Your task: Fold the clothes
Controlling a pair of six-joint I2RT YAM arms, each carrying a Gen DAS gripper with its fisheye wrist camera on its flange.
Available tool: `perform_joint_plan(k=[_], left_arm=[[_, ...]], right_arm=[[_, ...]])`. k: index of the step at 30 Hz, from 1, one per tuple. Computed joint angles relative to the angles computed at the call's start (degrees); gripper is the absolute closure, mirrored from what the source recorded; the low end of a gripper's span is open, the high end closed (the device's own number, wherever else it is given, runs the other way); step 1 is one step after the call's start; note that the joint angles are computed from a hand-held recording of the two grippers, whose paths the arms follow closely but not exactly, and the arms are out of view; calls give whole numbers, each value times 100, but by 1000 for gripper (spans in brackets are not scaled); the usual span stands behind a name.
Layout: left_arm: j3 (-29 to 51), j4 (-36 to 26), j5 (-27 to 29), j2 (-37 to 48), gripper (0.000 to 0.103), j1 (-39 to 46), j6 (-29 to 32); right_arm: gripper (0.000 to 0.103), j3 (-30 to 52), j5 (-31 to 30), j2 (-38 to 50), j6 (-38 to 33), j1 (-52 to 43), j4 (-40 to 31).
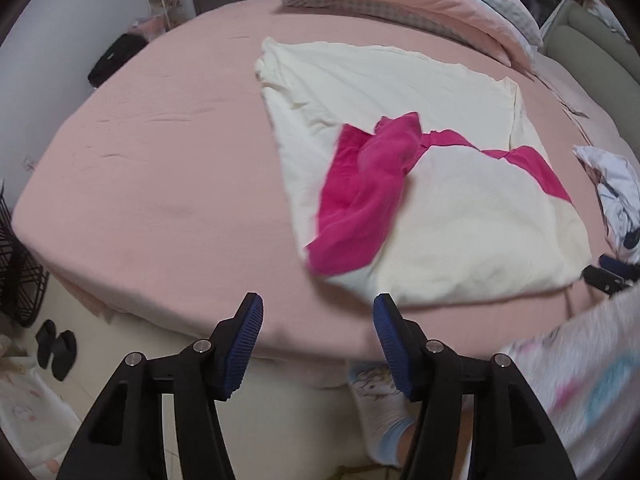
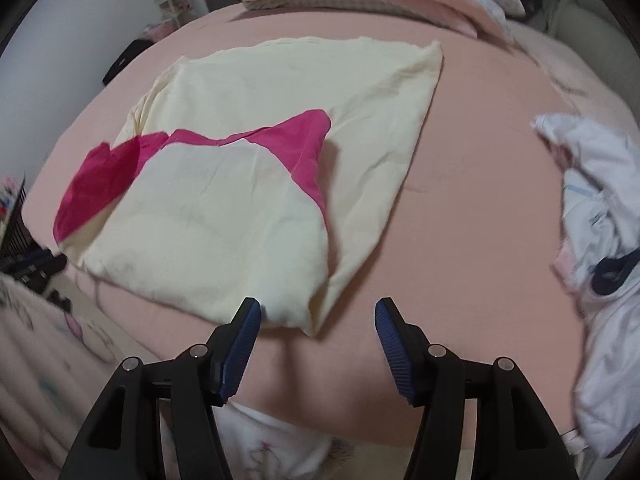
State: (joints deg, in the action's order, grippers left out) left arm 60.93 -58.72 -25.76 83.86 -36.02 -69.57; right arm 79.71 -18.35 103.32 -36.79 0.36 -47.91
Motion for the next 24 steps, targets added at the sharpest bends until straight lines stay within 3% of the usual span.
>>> perform_joint_plan(k=[5, 9, 17, 20, 24], left_arm=[[-326, -383, -307, -471, 48, -308, -313], [-150, -756, -684, -215, 48, -577, 11], [72, -1010, -2307, 618, 48, -1442, 1298], [-45, -962, -2646, 798, 48, -1569, 1786], [-179, -1029, -3360, 1061, 48, -1638, 2351]], right_arm=[[44, -1255, 384, -1060, -1477, -134, 1120], [44, -2289, 655, -1795, -2445, -191, 2246], [44, -2981, 489, -2228, -3047, -375, 3035], [44, -3234, 280, -2370, -3318, -474, 3459], [44, -3897, 135, -2684, -4113, -478, 4563]])
